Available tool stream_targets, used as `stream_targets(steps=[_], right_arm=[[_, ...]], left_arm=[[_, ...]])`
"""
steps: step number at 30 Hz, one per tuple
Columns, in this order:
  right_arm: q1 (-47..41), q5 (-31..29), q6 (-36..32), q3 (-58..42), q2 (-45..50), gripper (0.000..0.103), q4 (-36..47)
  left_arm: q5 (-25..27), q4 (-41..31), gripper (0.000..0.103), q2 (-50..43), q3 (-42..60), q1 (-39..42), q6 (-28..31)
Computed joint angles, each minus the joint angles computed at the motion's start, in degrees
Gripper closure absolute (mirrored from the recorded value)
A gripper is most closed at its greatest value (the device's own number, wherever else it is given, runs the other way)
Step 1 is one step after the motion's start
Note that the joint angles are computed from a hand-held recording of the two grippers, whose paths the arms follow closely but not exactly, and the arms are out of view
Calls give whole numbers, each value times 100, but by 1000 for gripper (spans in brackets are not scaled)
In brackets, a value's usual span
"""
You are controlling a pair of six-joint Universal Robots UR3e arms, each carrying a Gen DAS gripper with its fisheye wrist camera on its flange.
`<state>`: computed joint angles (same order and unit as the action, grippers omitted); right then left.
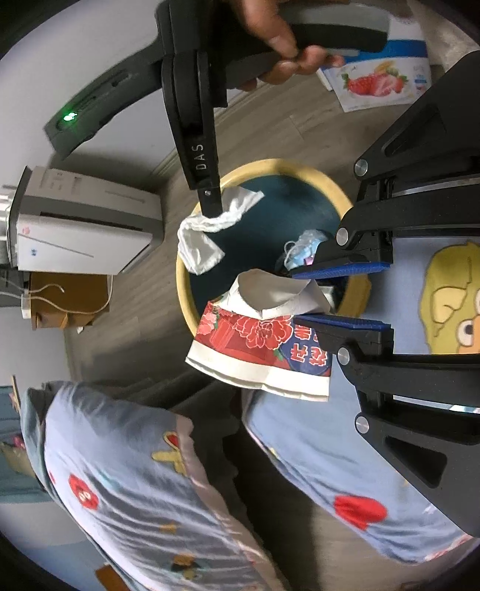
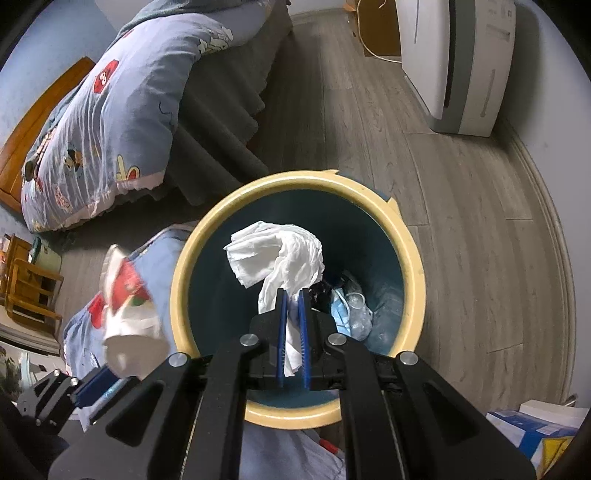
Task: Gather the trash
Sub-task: 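Carry cup and tissue over the bin and open both tools to drop them, then move both open tools back toward the remaining trash on the cushion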
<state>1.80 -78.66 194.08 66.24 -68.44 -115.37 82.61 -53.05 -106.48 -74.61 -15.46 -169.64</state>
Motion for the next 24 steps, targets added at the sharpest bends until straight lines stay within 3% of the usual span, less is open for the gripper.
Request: stream_targets(steps=[4,7,14,20,24], right_arm=[[-18,33,73,-31,68,93,-47],[-26,19,146,-63,99,77,-41],[75,-112,220,-286,161,42,37],[291,-312,322,-660,209,11,162],[436,-462,415,-869,200,6,264]], left_arm=[[29,11,81,-243,304,-61,-54],[-22,-10,77,-271,316,-43,-93],[-108,163,49,112,-244,130,-186],[-134,169,17,902,-882,500,-304],[-138,-5,11,1599,-1305,917,-299]])
